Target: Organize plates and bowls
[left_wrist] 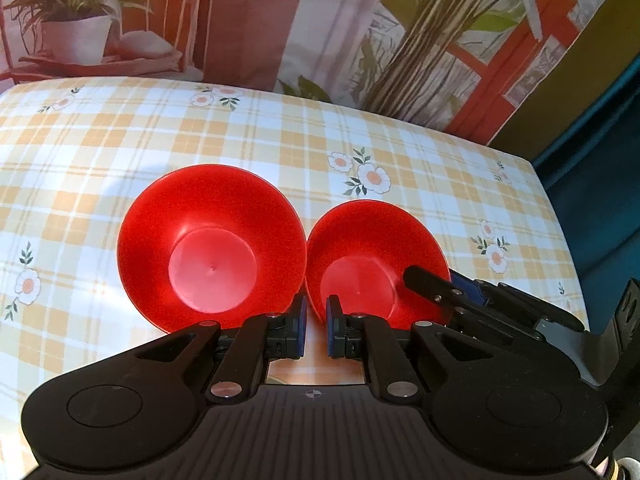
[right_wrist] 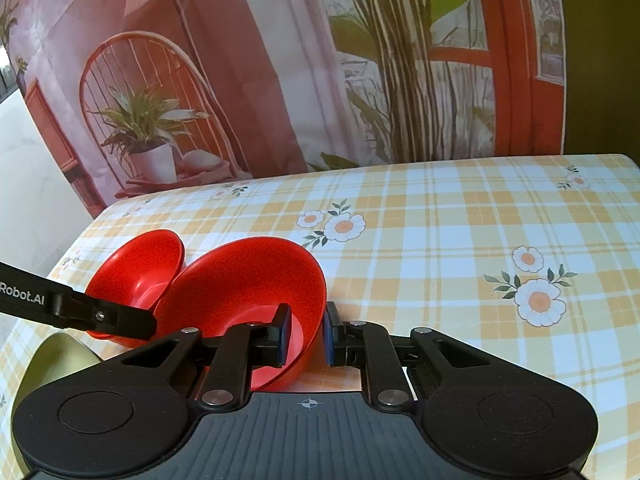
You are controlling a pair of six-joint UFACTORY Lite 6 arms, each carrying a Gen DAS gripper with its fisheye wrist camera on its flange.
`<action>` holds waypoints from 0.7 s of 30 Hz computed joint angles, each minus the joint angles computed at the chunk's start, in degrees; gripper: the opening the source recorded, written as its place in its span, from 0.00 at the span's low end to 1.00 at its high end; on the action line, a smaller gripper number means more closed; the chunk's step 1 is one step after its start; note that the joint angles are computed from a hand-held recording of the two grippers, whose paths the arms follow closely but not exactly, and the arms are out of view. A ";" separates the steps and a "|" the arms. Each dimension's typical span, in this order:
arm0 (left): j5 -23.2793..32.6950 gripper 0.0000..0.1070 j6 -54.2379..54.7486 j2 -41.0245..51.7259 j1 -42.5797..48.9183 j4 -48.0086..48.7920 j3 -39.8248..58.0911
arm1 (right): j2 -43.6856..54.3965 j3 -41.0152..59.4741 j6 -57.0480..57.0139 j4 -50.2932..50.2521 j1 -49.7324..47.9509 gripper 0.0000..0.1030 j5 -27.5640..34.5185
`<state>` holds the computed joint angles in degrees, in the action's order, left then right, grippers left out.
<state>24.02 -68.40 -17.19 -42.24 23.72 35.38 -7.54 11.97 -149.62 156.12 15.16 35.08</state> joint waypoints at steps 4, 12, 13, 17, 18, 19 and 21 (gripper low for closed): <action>-0.81 0.10 -8.59 2.75 -1.81 8.29 0.50 | 0.38 -0.01 -0.28 0.96 0.22 0.15 0.42; 2.10 0.12 -20.10 5.91 -7.03 21.25 1.68 | -0.64 -1.71 1.64 0.66 -1.15 0.15 1.96; 1.97 0.12 -19.87 5.73 -7.34 21.26 1.56 | -1.48 -2.33 2.15 0.21 -1.71 0.15 2.00; 2.41 0.12 -20.46 4.44 -9.62 23.07 1.16 | -5.73 -4.76 4.26 -2.38 -4.17 0.15 1.12; 2.59 0.12 -20.86 3.98 -10.22 23.64 1.11 | -7.01 -5.27 4.74 -2.79 -4.59 0.15 0.59; 2.74 0.12 -21.50 3.72 -10.86 24.29 1.15 | -8.65 -5.86 5.44 -3.32 -5.03 0.15 -0.11; 3.27 0.12 -21.34 2.79 -11.72 24.58 1.25 | -11.14 -6.45 7.72 -6.01 -6.54 0.15 -1.11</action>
